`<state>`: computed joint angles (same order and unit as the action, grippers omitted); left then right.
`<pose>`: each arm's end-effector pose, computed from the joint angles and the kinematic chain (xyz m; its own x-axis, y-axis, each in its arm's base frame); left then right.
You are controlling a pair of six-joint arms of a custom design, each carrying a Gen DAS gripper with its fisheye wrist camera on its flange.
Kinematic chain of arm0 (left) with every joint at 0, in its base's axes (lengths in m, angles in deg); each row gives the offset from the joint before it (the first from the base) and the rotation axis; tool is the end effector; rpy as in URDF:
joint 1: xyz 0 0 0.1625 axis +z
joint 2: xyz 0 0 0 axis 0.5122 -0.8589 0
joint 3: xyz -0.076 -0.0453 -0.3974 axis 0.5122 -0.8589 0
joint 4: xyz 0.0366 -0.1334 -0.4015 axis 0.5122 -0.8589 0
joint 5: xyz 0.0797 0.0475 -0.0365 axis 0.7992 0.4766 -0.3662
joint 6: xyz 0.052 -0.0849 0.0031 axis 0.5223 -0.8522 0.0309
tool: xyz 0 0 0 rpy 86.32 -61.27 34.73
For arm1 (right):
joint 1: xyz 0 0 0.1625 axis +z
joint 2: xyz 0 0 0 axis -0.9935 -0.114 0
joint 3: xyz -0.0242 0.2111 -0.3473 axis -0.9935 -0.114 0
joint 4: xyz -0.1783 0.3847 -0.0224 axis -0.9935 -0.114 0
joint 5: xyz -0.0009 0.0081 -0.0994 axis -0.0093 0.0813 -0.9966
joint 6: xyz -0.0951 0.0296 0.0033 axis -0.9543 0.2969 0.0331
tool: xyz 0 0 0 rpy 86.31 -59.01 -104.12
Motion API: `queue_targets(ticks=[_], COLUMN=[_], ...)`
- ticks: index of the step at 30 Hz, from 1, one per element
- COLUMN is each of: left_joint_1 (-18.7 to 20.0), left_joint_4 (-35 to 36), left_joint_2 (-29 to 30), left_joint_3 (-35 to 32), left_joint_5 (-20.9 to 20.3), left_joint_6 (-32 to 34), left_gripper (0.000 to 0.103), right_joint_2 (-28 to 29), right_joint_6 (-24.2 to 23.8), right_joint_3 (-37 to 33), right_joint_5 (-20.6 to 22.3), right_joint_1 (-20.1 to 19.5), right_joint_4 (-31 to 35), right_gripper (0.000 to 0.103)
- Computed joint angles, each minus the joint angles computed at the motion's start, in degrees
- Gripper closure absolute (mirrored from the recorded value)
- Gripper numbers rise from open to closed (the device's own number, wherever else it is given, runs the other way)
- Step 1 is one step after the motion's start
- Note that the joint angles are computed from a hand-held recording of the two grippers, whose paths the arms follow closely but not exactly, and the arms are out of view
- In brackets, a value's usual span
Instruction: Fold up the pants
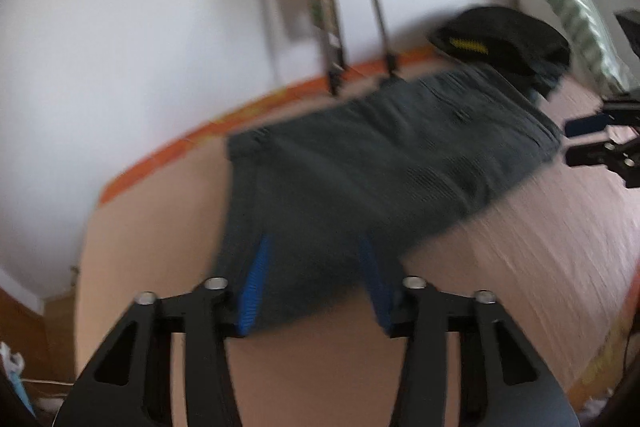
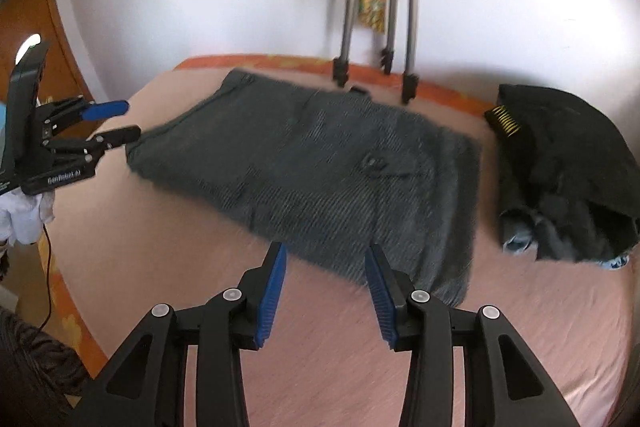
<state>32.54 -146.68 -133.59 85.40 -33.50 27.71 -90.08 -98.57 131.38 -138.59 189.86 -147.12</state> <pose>-0.1066 -0.6907 0.2730 -0.5612 0.0913 -0.8226 0.5958 0.7345 -0.3250 0.3025 -0.7030 0.0431 -0.5933 -0.6130 0.5217 -0.7425 0.6671 -0.0607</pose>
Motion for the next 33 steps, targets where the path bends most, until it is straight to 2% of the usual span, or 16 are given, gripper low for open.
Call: queue_targets(ticks=[4,7,12,17,22,27,28,30,33], left_joint_1=[0.6,0.5,0.8,1.8,3.3,4.8,5.1,5.5,6.2], left_joint_4=[6.5,8.3,10.4,11.6,14.9,18.2,18.7,19.6,21.1], left_joint_2=[0.1,1.1,3.4,6.5,8.6,10.4,10.7,11.3,12.4], left_joint_3=[-0.1,-0.8,-3.0,-7.4,-13.4,-17.6,-18.3,-19.6,-21.6], left_joint_5=[-3.8,-5.2,-5.3,-4.6,-7.9,-10.3,-11.0,-11.8,-12.6], left_joint_6=[-2.7,-2.8,-1.1,1.1,-0.1,-0.1,-0.2,-0.3,-0.6], left_gripper=[0.081,0.082,0.083,0.083,0.083,0.083,0.083,0.083,0.082], right_joint_2=[0.2,1.0,5.2,7.4,8.3,7.0,7.3,8.2,10.2], right_joint_6=[1.7,5.6,5.7,8.4,5.5,-3.2,-4.6,-7.0,-11.1], right_joint_3=[0.8,-0.6,-6.3,-11.3,-12.8,-9.4,-9.2,-9.2,-10.0], right_joint_5=[0.3,2.2,0.4,2.9,4.9,7.5,7.2,5.0,1.7], right_joint_1=[-0.3,-1.0,-1.2,-2.0,-2.2,-1.4,-1.1,-0.5,0.3], right_joint_4=[1.3,6.5,9.4,12.1,10.1,9.1,9.2,8.5,5.8], right_gripper=[0.06,0.066,0.068,0.071,0.067,0.065,0.064,0.049,0.043])
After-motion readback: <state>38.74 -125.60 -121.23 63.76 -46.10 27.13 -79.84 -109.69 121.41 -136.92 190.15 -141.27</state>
